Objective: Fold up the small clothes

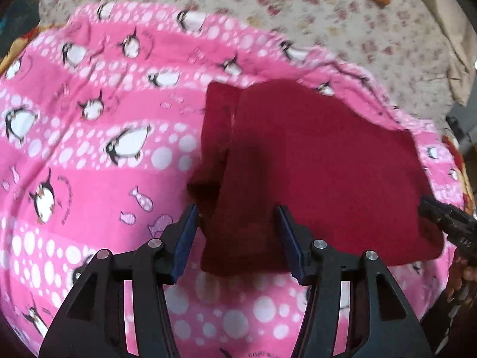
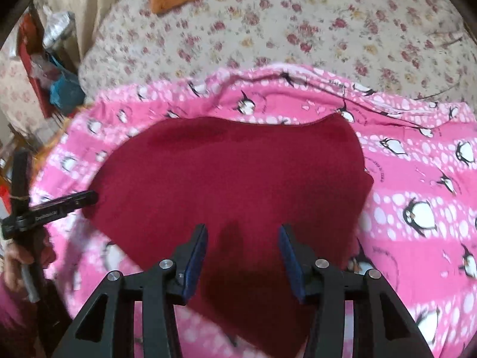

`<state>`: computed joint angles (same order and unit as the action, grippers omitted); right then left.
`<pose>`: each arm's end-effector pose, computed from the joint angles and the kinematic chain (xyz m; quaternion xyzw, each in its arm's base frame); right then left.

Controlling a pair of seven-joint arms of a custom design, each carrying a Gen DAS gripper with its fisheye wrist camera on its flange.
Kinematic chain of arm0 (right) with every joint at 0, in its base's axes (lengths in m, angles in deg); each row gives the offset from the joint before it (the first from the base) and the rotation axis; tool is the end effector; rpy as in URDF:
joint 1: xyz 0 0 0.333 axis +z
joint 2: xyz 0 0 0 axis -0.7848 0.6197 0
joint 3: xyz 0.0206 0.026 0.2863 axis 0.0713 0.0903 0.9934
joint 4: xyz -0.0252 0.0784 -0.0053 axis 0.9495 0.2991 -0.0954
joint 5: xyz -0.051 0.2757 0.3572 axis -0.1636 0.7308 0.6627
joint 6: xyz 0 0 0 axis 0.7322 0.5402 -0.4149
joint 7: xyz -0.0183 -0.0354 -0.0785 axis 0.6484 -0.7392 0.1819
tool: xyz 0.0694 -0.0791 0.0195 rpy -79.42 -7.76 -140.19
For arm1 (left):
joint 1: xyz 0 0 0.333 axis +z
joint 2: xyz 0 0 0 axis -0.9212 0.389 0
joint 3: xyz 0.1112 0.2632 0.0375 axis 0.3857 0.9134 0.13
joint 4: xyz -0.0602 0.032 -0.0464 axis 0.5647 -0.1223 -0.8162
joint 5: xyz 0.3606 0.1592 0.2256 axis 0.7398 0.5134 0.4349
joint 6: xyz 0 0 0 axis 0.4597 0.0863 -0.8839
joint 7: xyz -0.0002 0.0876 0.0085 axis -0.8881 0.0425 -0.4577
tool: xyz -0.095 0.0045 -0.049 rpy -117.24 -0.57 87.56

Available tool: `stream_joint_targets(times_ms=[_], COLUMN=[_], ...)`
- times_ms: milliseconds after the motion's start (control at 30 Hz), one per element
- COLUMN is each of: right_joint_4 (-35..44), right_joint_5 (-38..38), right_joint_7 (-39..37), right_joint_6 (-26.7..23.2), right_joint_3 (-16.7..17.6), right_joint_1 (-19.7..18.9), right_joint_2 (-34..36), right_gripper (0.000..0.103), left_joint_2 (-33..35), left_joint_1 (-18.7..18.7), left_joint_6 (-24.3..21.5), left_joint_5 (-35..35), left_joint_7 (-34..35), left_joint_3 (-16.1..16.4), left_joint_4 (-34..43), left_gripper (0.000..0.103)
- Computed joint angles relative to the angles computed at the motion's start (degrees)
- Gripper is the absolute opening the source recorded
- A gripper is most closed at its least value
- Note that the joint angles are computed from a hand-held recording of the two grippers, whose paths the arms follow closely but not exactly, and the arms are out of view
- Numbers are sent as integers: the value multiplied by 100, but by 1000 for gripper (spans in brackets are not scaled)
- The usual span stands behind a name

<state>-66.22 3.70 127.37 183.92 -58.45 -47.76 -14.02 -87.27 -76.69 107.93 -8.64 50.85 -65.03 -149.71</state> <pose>0.6207 0.0326 0.5456 -0.7995 0.5189 -0.0528 0.2979 0.6027 -0.2124 0.5141 -0.7406 0.6108 -0.2479 0.1306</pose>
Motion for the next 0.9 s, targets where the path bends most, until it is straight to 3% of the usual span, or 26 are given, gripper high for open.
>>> stream_joint_targets(times_ms=[100,433,700,900], right_joint_4=[364,868,2277,3692], right_joint_5=[-307,-80,-349,-1090], right_joint_7=[214,-78,148,843], right_joint_6=[-377,-188,21,-368], right_joint_3=[15,227,558,559], right_joint_1=[-24,265,816,1239], right_joint_2=[446,601,1779,3063], right_gripper=[47,47,47,43], left_joint_2=[30,19,22,18], left_joint_1=[16,6,-2,-7], left_joint_6=[130,454,645,783], left_joint_5=[71,190,-188,-597], left_joint_7=[-183,-241,66,359], left_joint_3=[-11,-3,42,79], left_joint_4=[-92,-235,-300,-356], left_gripper=[54,54,55,56])
